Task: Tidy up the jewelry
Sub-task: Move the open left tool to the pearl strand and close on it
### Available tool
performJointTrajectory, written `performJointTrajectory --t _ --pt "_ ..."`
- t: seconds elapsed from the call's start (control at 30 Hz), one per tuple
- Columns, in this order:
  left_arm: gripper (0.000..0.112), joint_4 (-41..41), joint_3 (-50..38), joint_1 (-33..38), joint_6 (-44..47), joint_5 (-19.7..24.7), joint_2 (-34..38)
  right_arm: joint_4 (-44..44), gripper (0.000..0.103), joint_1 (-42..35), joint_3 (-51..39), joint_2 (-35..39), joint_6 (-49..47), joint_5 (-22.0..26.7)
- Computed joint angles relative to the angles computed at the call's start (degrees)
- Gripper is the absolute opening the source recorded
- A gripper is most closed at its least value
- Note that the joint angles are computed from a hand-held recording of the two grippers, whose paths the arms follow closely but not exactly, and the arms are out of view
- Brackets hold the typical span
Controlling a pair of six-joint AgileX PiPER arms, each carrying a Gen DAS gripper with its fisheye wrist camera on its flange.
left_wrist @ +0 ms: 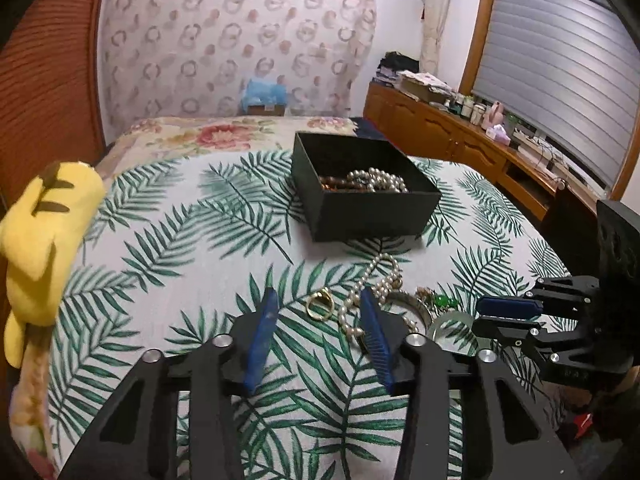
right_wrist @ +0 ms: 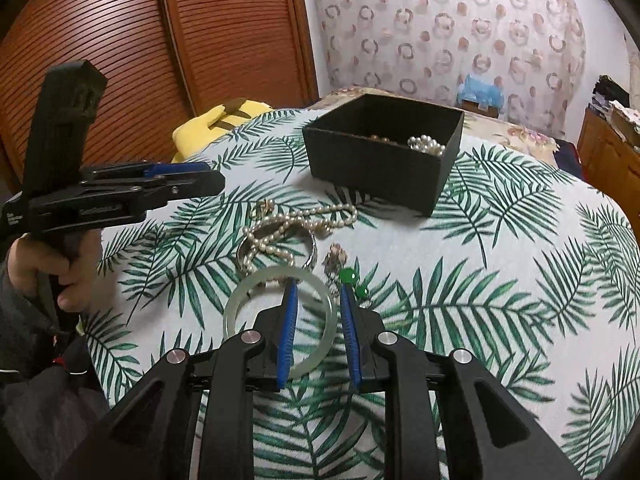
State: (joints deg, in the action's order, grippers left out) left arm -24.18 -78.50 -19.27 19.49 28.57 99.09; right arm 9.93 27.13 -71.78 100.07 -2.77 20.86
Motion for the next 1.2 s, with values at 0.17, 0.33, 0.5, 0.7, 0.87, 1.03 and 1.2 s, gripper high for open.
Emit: performJointTrajectory --t 0.17,0.33,0.5,0.7,0.87,1.03,1.2 --pt "0.022 -2.53 -1.31 -0.53 2.54 2.40 1.99 -3.64 0.024 0.86 1.40 0.00 3.94 -0.80" --pt "0.018 -2.92 -2.57 -0.64 2.45 4.16 3.88 -4.39 0.024 1.03 1.71 0.37 4.93 -1.33" --pt "0.014 -4.29 -5.12 -0.04 2.50 6.61 6.13 -3.05 0.024 0.73 1.90 0.49 3.74 -1.58" --pt "0.013 -0.99 -8.56 -0.87 -0.67 7.85 8.11 -2.79 0.024 0.73 1.92 0.58 3.54 -1.72" --pt "0.013 -1.37 -10.50 -1.05 -0.33 8.71 8.98 -2.94 0.024 0.70 1.84 0.56 3.59 -1.63" --pt "0.013 1.41 -13.75 -1.71 -1.99 10.28 10.66 -2.54 0.024 0.68 2.09 0.61 3.30 -2.00" --pt "0.013 5.30 -17.27 -2.47 -3.48 12.65 13.77 -3.08 0.024 0.82 2.21 0.36 3.85 -1.89"
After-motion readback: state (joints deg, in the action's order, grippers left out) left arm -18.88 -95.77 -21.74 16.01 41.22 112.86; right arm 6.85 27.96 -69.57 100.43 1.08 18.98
